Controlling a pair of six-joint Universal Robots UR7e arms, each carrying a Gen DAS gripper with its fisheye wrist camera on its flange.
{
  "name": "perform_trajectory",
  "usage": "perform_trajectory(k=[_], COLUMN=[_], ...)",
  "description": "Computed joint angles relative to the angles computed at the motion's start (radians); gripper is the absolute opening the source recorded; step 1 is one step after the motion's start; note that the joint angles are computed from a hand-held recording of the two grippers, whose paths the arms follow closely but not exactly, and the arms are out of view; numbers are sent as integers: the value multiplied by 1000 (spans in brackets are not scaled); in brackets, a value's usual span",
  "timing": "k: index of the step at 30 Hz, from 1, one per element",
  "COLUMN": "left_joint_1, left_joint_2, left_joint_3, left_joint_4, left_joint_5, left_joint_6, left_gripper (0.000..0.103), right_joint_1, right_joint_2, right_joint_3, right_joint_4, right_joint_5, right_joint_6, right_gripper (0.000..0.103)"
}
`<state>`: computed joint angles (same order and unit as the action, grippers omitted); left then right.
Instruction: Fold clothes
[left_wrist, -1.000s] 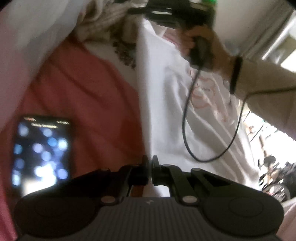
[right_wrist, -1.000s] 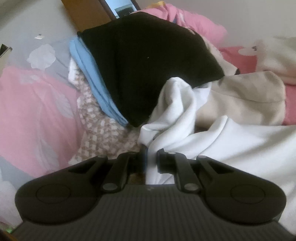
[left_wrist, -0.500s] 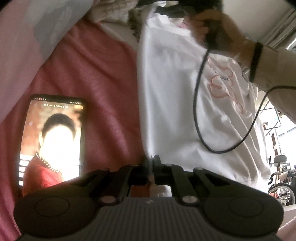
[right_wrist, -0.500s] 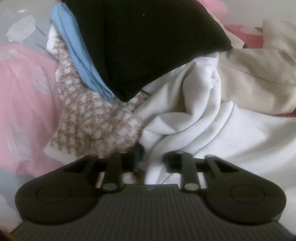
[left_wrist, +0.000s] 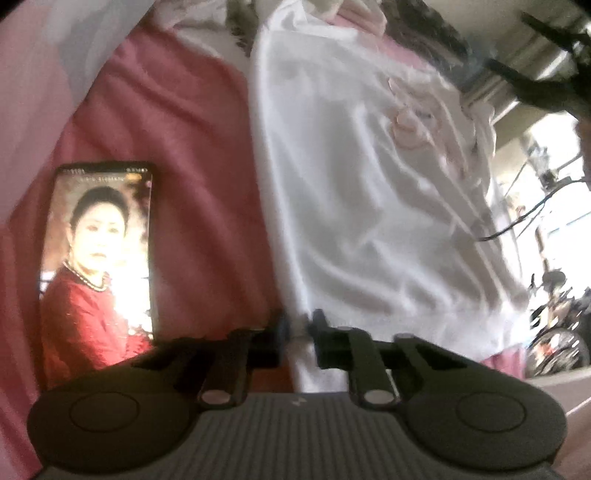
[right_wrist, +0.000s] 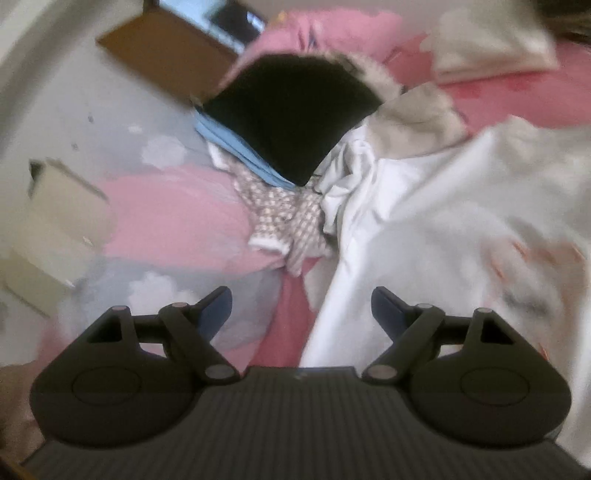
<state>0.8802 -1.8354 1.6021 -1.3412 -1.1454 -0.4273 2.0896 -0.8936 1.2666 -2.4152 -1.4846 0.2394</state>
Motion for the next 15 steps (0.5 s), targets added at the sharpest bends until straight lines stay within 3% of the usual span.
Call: perform_trajectory(k=[3,7,8,10,13,15], left_joint_1=[-43,-62,-65,-79,-101,-114], left_joint_2=[22,58,64,72,71,72], left_joint_3=[-30,-60,-68,-81,-85,-87], left_joint_4=[92,185,196,227,267,296], left_joint_5=[45,74,74,87,108,116], left_joint_6=[6,8,0,-6,-23,-49], left_gripper=[7,8,10,15,16,15], right_joint_1=[9,33,39,49,56,61], right_joint_2=[-186,-346,-358,-357,-313,-276], right_joint_3=[238,438,460,479,482,480], right_joint_4=[-110,-167,-154,-116,-73,-56], right_joint_5=[-33,-160,-200,-259,-262,-250], right_joint_6=[52,109,116,108,40,-15], right_gripper=[83,80,78,58,37,34])
